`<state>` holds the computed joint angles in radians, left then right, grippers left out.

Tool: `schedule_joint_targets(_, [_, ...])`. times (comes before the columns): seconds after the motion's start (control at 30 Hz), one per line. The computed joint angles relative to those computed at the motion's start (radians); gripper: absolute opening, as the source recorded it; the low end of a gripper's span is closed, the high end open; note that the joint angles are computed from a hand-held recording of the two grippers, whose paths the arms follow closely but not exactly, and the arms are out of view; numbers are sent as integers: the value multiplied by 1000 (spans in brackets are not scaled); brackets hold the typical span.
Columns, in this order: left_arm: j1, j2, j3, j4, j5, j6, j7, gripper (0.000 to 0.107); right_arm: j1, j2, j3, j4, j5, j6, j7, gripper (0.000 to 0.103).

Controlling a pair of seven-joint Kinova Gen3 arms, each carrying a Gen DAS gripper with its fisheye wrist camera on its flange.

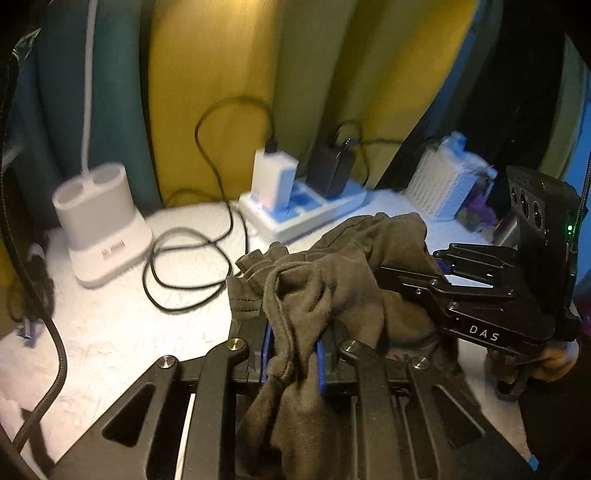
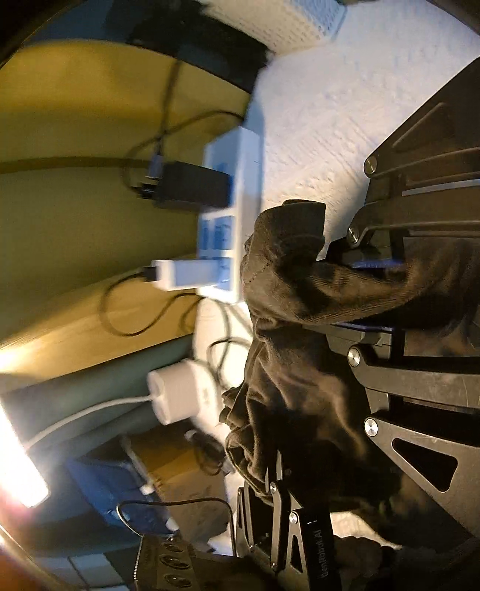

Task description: Fold small clothes

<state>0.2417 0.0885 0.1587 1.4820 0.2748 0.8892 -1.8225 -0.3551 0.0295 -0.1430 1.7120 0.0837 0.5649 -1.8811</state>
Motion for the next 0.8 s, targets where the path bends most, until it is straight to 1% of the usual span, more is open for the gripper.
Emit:
schedule_joint_targets(0.07, [0,-36,-3,18,16,-18,-13,16,-12,-42,-10,8,52,5,-54,21])
schedule_joint_targets(0.13, [-4,-82,-4,53,55,-64,-25,16,-14,-82,-28,15,94,12,-98,21])
schedule_joint_targets(0.27, [9,-153,-9,78,63,-84,-31,15,0,-162,-79,30,167,28,-175,21])
schedule_joint_targets(0.43, [28,-232,-18,99,69,-98,-30,15,35,-239,-169,25,253,66,-264,21])
schedule_joint_targets(0.6, [44,-308,-14,122,43,-106,4,15,63,-308,-235,17,284,107,-306,21])
schedule_joint_targets(0.63, [48,-318,-14,128,42,-111,11,15,69,-318,-246,16,286,113,-311,21])
schedule_joint_targets(0.67, [63,-331,-27,133,55,-113,4,15,76,-334,-259,16,289,120,-316,21])
schedule_joint_targets(0.8, [68,-376,-26,144,46,-117,24,15,107,-378,-309,8,293,144,-322,21])
